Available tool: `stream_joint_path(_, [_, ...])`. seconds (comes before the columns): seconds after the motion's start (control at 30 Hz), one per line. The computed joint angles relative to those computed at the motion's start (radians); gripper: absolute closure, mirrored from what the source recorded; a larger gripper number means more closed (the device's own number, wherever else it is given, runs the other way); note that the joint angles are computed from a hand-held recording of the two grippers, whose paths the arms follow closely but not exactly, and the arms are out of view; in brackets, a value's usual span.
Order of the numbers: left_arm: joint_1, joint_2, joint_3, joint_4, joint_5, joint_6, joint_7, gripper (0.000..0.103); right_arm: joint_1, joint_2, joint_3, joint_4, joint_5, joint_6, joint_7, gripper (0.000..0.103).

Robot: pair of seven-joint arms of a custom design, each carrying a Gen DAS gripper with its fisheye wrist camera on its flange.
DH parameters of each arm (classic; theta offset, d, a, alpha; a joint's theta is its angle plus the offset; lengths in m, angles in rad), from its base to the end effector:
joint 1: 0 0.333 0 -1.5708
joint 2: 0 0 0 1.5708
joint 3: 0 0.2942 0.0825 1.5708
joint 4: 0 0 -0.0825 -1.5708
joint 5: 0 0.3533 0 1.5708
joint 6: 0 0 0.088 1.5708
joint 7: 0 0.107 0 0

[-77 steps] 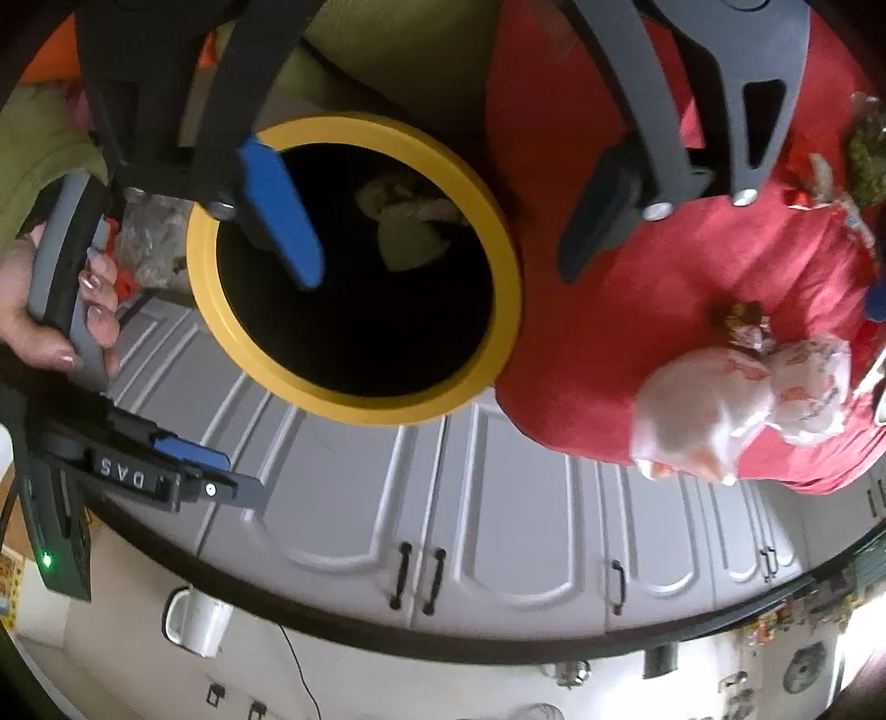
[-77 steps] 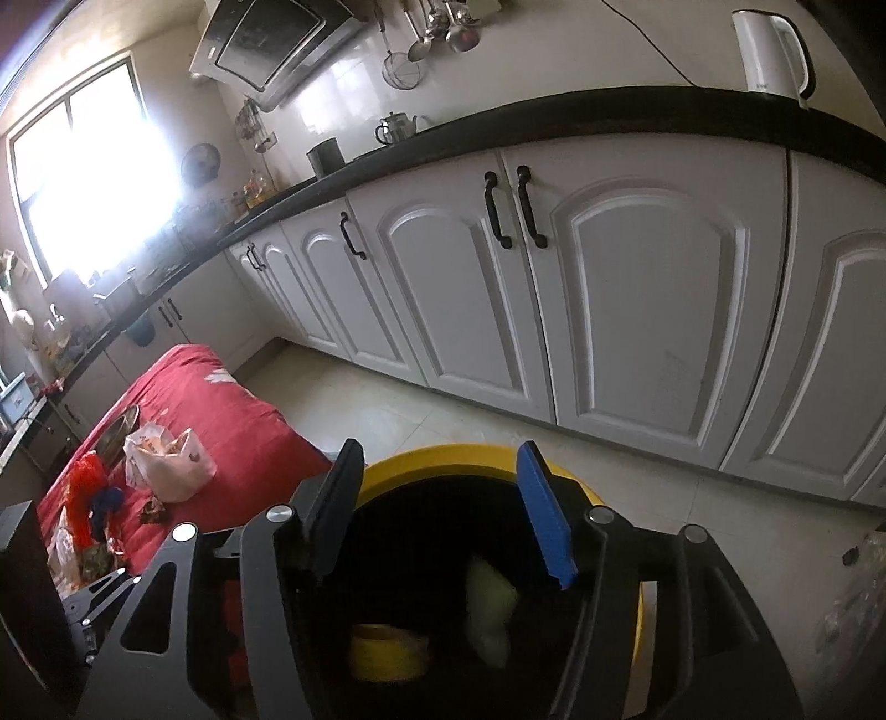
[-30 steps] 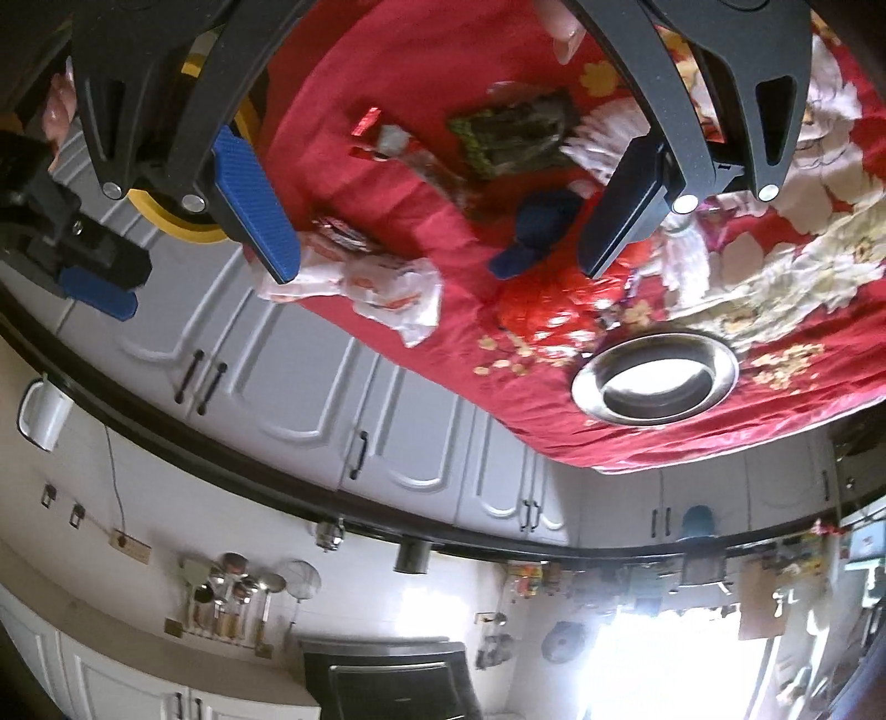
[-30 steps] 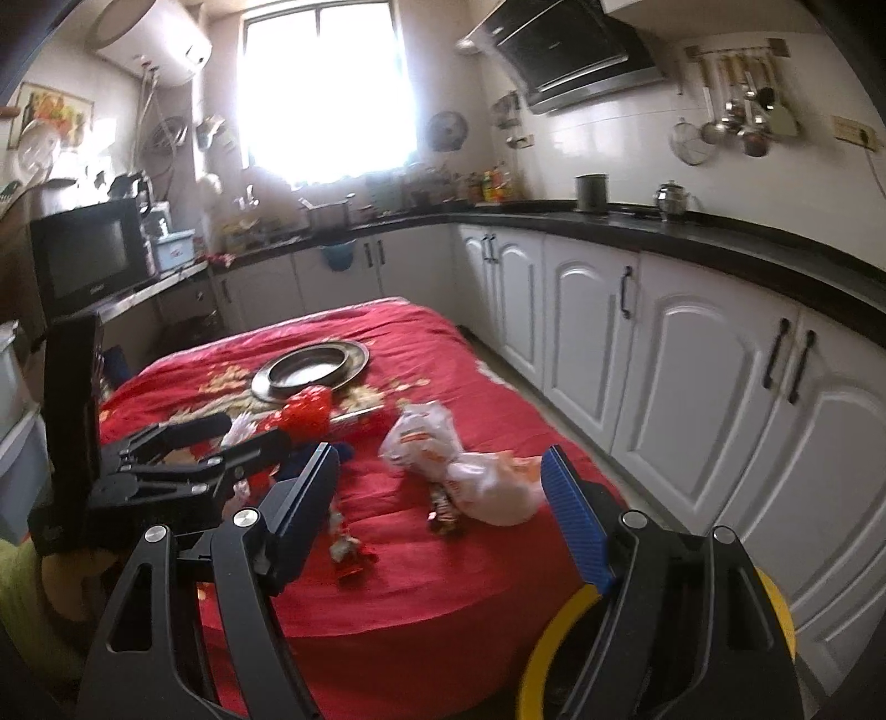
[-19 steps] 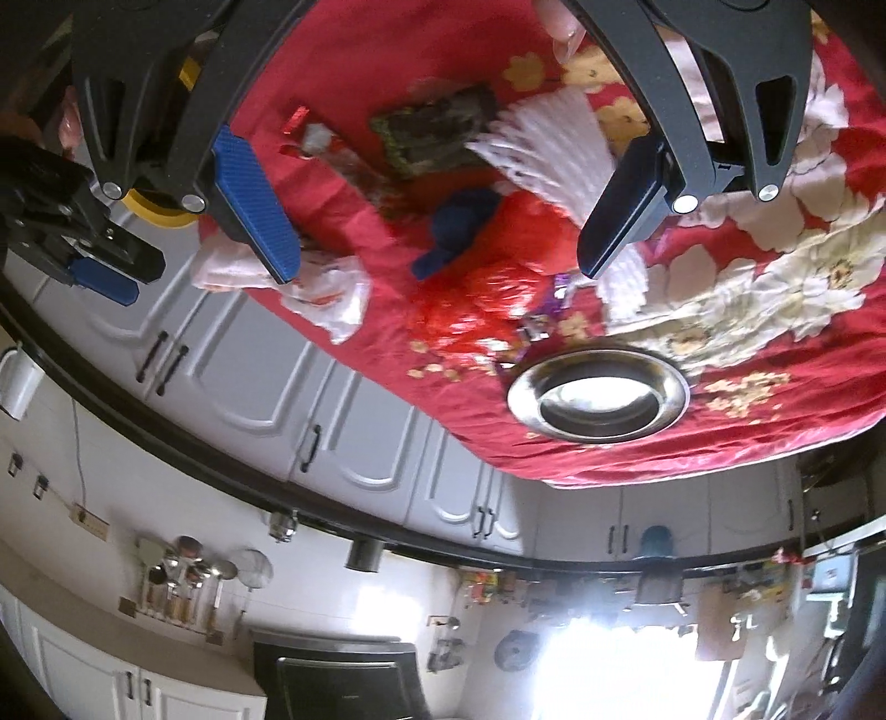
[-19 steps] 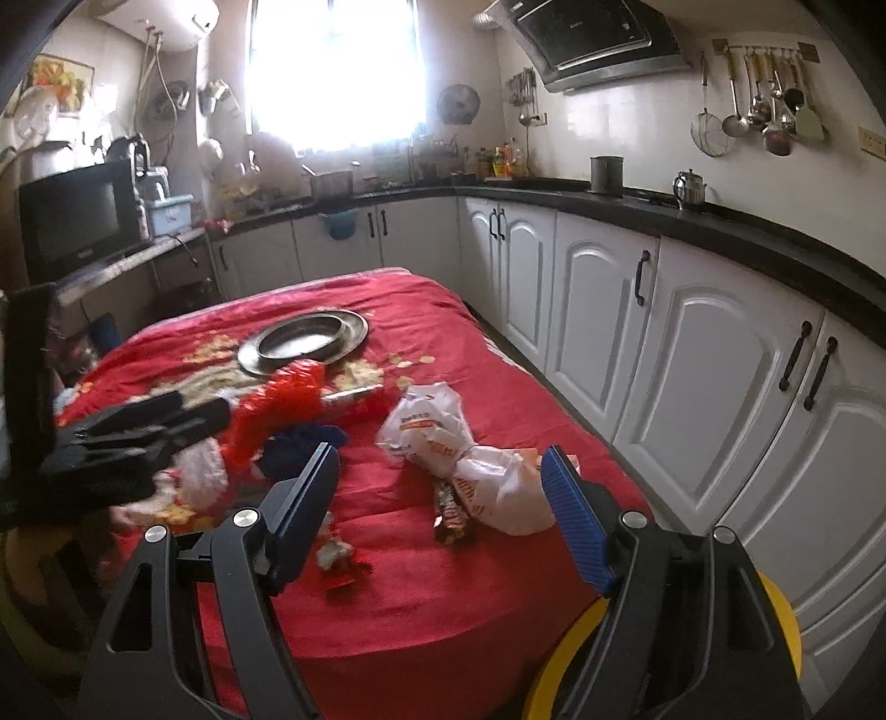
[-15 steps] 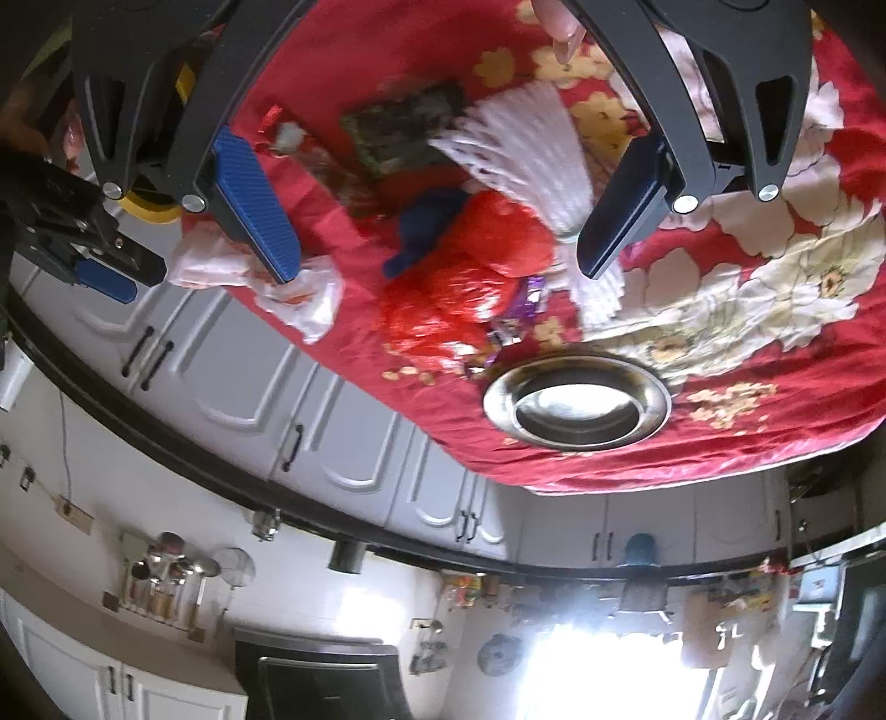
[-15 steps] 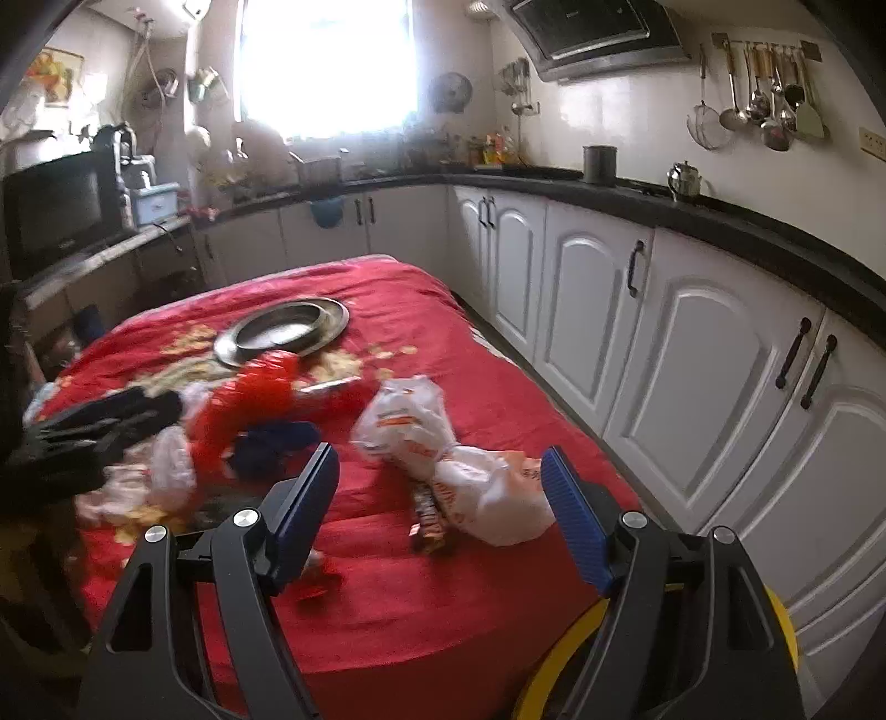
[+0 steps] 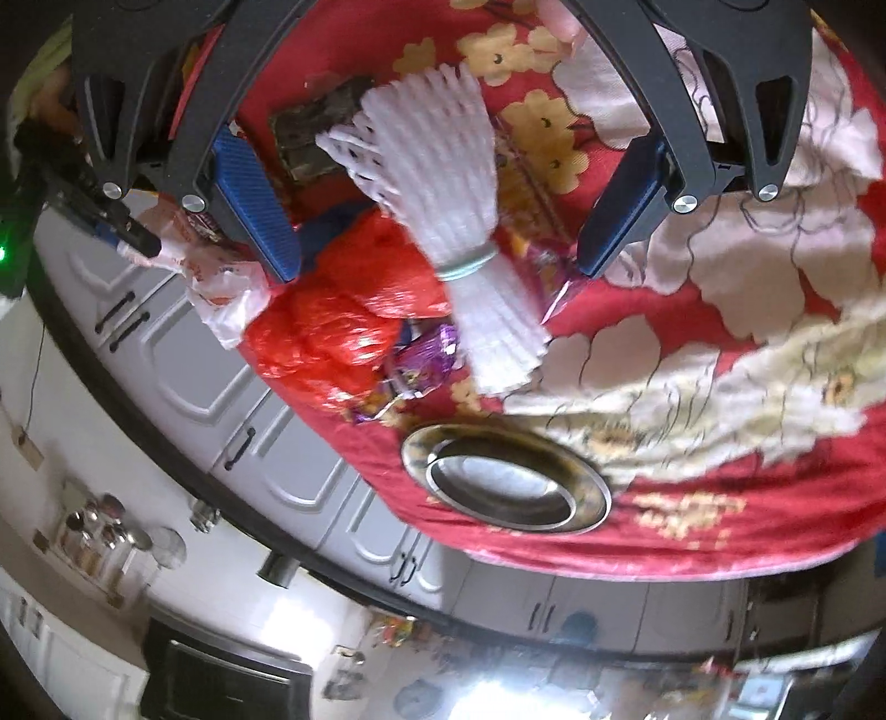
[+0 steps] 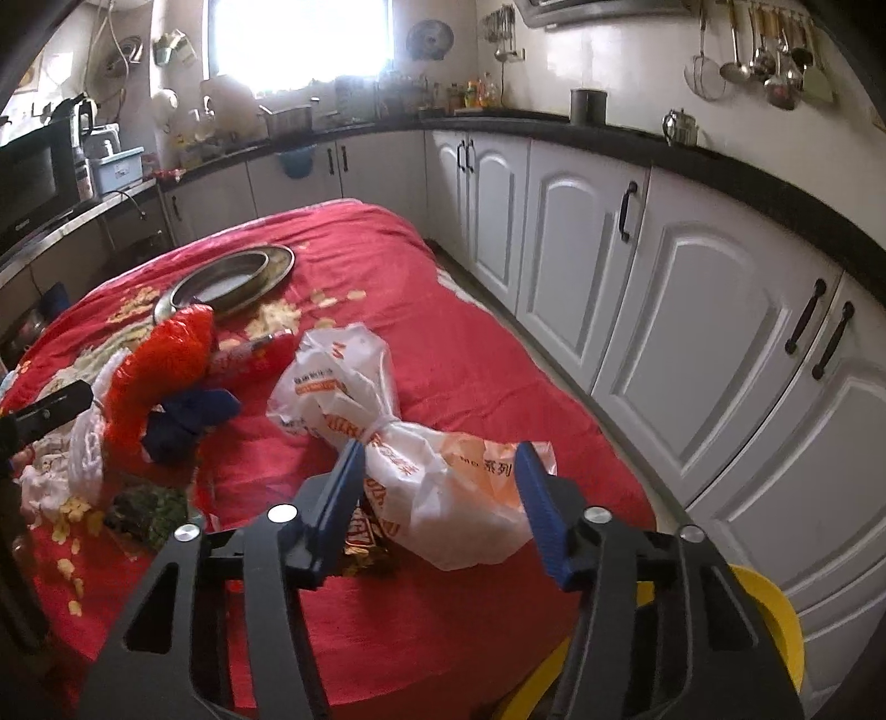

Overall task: Collect trash
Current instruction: 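Grasp the white foam net bundle with the left tool while the right tool grasps the plastic bag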

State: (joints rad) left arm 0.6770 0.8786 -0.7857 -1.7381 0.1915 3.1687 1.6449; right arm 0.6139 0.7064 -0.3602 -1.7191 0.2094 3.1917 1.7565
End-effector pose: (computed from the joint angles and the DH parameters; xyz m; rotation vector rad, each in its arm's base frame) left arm 0.6811 0.0212 0.2834 -1.9112 1.7913 -1.1993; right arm 0.6564 0.1994 0.3012 -1.7412 1.6842 -0.6846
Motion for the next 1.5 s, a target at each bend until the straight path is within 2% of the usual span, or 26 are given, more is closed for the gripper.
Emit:
stream_joint_path(0.13, [0.045, 0.043, -0.052, 0.022, -0.025, -0.049, 0.01, 0.011, -0.04, -0.003, 0.047, -0.006, 0.006, 0.015, -0.017, 0.068])
stream_joint_path(0.2, [0.056, 0.057, -0.071, 0.032, -0.049, -0.075, 0.027, 0.016, -0.055, -0.005, 0.069, -0.008, 0.007, 0.024, -0.036, 0.076])
stream_joint_path(0.27, [0.065, 0.065, -0.084, 0.037, -0.078, -0.098, 0.046, 0.025, -0.063, -0.006, 0.082, -0.01, 0.012, 0.034, -0.054, 0.082])
stream_joint_path(0.4, [0.08, 0.065, -0.105, 0.031, -0.14, -0.137, 0.079, 0.042, -0.076, -0.012, 0.108, -0.021, 0.039, 0.052, -0.079, 0.086])
stream_joint_path(0.53, [0.088, 0.048, -0.113, 0.009, -0.186, -0.137, 0.124, 0.064, -0.104, -0.032, 0.149, -0.05, 0.071, 0.092, -0.109, 0.089])
stream_joint_path(0.57, [0.091, 0.041, -0.116, 0.001, -0.197, -0.134, 0.134, 0.066, -0.107, -0.037, 0.154, -0.058, 0.081, 0.102, -0.117, 0.09])
stream_joint_path(0.73, [0.107, 0.012, -0.126, -0.027, -0.235, -0.137, 0.17, 0.067, -0.139, -0.068, 0.199, -0.096, 0.133, 0.149, -0.162, 0.092])
stream_joint_path(0.83, [0.107, -0.016, -0.112, -0.046, -0.255, -0.135, 0.176, 0.057, -0.182, -0.083, 0.254, -0.111, 0.151, 0.168, -0.189, 0.092])
stream_joint_path(0.97, [0.118, -0.053, -0.103, -0.084, -0.276, -0.13, 0.18, 0.047, -0.194, -0.094, 0.276, -0.123, 0.172, 0.181, -0.224, 0.092])
stream_joint_path(1.23, [0.127, -0.114, -0.103, -0.165, -0.273, -0.116, 0.216, 0.046, -0.219, -0.119, 0.316, -0.15, 0.204, 0.219, -0.269, 0.092])
stream_joint_path(1.3, [0.114, -0.117, -0.094, -0.164, -0.264, -0.141, 0.228, 0.054, -0.229, -0.129, 0.33, -0.161, 0.208, 0.233, -0.278, 0.092])
stream_joint_path(1.37, [0.089, -0.127, -0.069, -0.16, -0.269, -0.16, 0.237, 0.076, -0.234, -0.139, 0.34, -0.174, 0.215, 0.246, -0.285, 0.092])
stream_joint_path(1.4, [0.078, -0.132, -0.058, -0.16, -0.272, -0.168, 0.248, 0.082, -0.239, -0.144, 0.346, -0.181, 0.217, 0.254, -0.288, 0.092])
stream_joint_path(1.43, [0.07, -0.141, -0.049, -0.17, -0.279, -0.157, 0.257, 0.082, -0.244, -0.153, 0.352, -0.191, 0.22, 0.265, -0.291, 0.092])
stream_joint_path(1.5, [0.086, -0.145, -0.066, -0.188, -0.291, -0.139, 0.284, 0.086, -0.251, -0.165, 0.362, -0.203, 0.225, 0.278, -0.297, 0.092])
